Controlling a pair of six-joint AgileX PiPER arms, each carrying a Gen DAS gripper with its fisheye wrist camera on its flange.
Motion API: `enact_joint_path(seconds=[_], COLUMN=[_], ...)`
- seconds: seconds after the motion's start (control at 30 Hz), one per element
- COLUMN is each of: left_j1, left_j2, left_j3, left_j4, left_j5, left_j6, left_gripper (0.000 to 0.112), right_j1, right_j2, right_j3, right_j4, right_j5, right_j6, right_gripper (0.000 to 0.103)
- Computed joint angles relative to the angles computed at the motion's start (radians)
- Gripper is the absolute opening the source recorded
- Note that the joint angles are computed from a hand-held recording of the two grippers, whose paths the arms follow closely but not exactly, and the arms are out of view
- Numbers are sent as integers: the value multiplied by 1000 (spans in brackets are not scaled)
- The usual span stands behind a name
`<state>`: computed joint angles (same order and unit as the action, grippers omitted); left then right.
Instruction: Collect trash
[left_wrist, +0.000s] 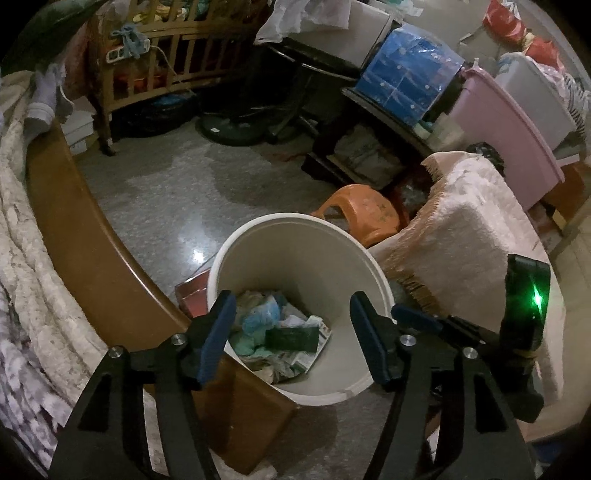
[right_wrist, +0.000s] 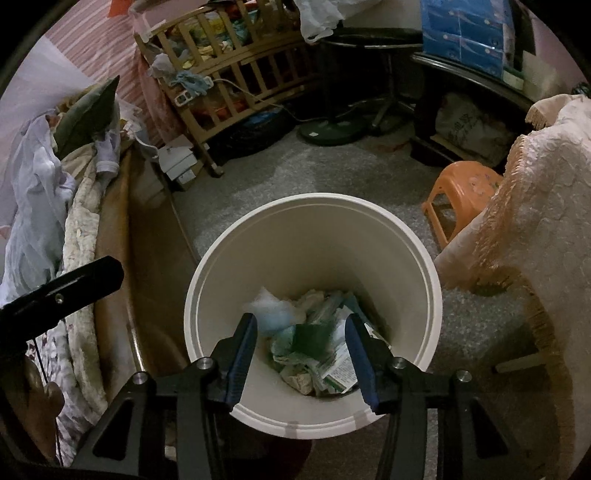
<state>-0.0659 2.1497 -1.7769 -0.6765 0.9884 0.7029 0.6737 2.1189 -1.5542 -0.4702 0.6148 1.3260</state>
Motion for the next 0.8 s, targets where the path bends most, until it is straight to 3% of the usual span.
enact_joint_path(seconds=[0.13, 0.4, 0.63, 0.8], left_j1=[4, 15, 95, 147], left_j2=[-43, -253, -387, -480], left_j3=[50, 313, 438, 517], left_j4=[23, 114, 2, -67], left_j5=[-41, -303, -333, -347], left_j6=[-1, 35, 144, 223], left_gripper=[64, 64, 64, 64], right_j1=[18, 157, 272, 332], right_j2=[-16, -44, -26, -23], right_j3=[12, -41, -181, -245], right_j4=[-41, -290, -399, -438], right_j5=[10, 224, 422, 507], right_j6=[49, 227, 243, 255], right_gripper=[49, 49, 49, 49])
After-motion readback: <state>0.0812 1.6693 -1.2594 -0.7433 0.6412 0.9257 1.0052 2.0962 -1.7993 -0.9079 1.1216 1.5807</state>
